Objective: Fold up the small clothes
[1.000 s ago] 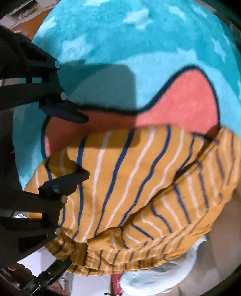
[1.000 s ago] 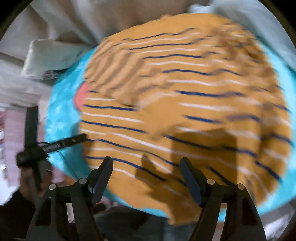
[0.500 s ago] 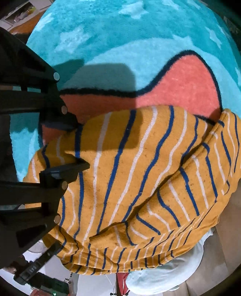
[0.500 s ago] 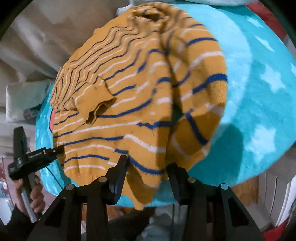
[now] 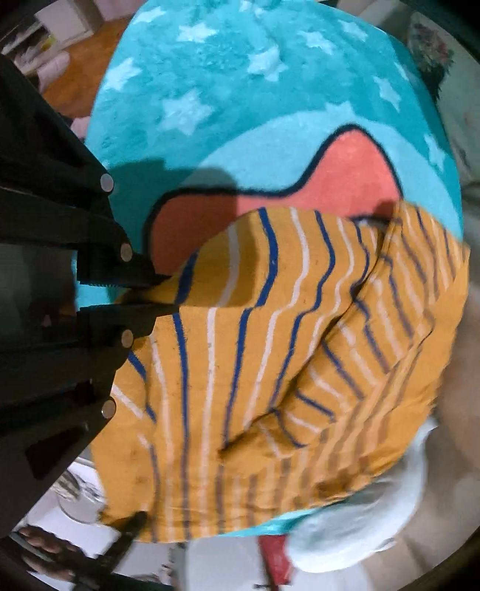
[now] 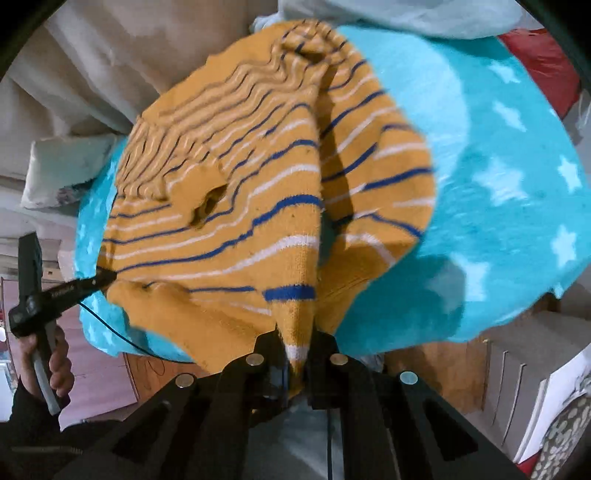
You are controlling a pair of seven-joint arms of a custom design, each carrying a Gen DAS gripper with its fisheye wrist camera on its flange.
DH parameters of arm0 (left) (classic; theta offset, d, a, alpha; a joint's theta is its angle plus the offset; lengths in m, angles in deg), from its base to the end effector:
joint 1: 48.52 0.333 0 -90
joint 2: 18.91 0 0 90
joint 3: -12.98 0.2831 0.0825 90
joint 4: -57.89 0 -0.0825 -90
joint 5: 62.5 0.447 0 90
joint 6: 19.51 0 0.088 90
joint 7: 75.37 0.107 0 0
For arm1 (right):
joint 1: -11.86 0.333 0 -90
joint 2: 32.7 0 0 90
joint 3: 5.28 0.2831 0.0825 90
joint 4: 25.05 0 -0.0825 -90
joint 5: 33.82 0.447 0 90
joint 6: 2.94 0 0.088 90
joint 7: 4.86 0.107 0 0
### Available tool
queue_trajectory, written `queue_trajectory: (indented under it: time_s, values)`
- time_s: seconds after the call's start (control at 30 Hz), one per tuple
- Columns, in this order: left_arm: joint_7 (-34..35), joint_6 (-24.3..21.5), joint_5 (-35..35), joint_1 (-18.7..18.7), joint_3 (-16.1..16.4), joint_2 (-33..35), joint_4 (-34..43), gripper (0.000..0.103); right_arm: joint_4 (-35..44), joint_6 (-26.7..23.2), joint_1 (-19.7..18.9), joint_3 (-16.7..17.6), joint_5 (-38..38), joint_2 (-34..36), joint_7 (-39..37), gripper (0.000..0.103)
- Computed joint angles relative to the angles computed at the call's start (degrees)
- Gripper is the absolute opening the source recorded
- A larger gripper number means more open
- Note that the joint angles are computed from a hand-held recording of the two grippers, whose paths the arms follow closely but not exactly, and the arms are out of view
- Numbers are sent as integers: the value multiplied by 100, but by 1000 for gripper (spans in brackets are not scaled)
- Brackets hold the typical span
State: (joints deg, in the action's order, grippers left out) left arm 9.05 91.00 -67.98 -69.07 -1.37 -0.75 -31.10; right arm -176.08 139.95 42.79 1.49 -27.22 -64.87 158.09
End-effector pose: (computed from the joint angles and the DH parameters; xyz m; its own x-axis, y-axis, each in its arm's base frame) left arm 0.5888 -0.3994 0.4288 -0.4467 -0.8777 0.1735 -0.8940 0.4457 -0.0469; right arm 0.3782 0.2867 0.4095 -0.5757 -0.7142 -0.3980 -0.7530 0.6529 -0.0824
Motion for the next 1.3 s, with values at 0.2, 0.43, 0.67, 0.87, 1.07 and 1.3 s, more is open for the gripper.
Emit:
queue_trajectory:
  time_s: [0.2,0.43,0.67,0.87,1.07,1.3]
  values:
    - [-15,-11,165,-33,5,74,-240,14,459,-106,308,-405,855,1185,-1354,13]
    - [-136,882,-503,507,176,-793,-1082,51,615,-603,-313,484,-784,383,-100,70]
    - [-668,1004,-488,416,168,479,69,50,1180,650,-131,88,-843,1137,-736,70]
    - [-349,93,-203,203,111,1229,1059,7,2701,1190,345,-260,947,3008,-3765,70]
    - [-202,-143,-714,372,37,1303,1318,6,4065,1055,120,339,1335,4490,-4657,67]
    - [-61,-836,-1466,440,-209,2237,2728,23,3718,1236,-183,499,861,4390,-3250,11]
